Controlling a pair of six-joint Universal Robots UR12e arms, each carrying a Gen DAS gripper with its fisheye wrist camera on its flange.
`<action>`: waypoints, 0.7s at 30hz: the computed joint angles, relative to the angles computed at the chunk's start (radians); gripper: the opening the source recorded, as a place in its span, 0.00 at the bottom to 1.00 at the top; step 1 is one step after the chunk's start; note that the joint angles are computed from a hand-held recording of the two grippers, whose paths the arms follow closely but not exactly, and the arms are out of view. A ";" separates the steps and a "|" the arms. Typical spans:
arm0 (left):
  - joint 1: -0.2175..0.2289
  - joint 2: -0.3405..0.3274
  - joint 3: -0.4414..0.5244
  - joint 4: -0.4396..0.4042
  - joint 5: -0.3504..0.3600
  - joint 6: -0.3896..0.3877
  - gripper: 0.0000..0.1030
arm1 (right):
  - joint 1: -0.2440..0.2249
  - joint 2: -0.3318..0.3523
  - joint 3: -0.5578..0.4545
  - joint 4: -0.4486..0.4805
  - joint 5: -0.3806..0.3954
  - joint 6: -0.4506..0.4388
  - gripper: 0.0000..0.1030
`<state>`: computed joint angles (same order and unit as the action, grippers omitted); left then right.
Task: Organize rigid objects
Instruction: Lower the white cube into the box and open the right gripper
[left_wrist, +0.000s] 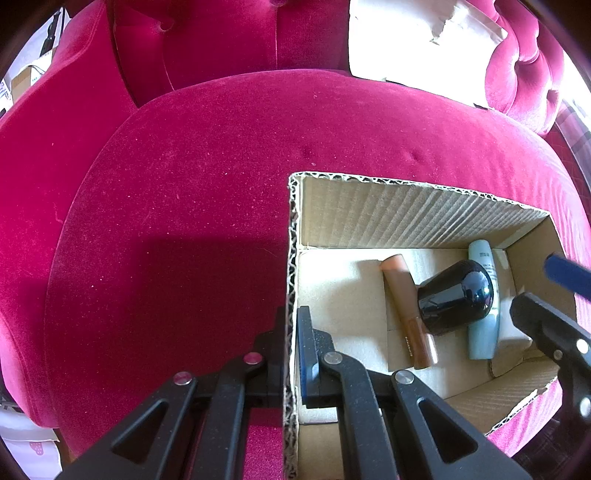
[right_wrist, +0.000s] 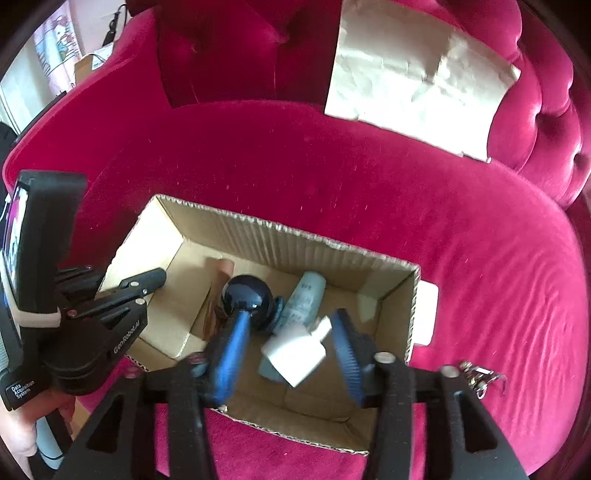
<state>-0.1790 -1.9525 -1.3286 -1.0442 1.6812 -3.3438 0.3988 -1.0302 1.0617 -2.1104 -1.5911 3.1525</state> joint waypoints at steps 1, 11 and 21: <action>0.000 0.000 -0.001 0.002 0.001 0.001 0.03 | 0.002 -0.002 0.003 -0.012 -0.012 -0.001 0.70; 0.000 0.000 -0.002 0.003 0.001 -0.001 0.03 | 0.006 0.003 0.002 -0.024 -0.051 0.014 1.00; -0.001 0.000 -0.001 0.001 0.003 -0.002 0.03 | -0.001 -0.005 0.005 -0.031 -0.049 0.018 1.00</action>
<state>-0.1803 -1.9525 -1.3293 -1.0436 1.6845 -3.3453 0.3977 -1.0354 1.0663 -2.1414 -1.6405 3.1709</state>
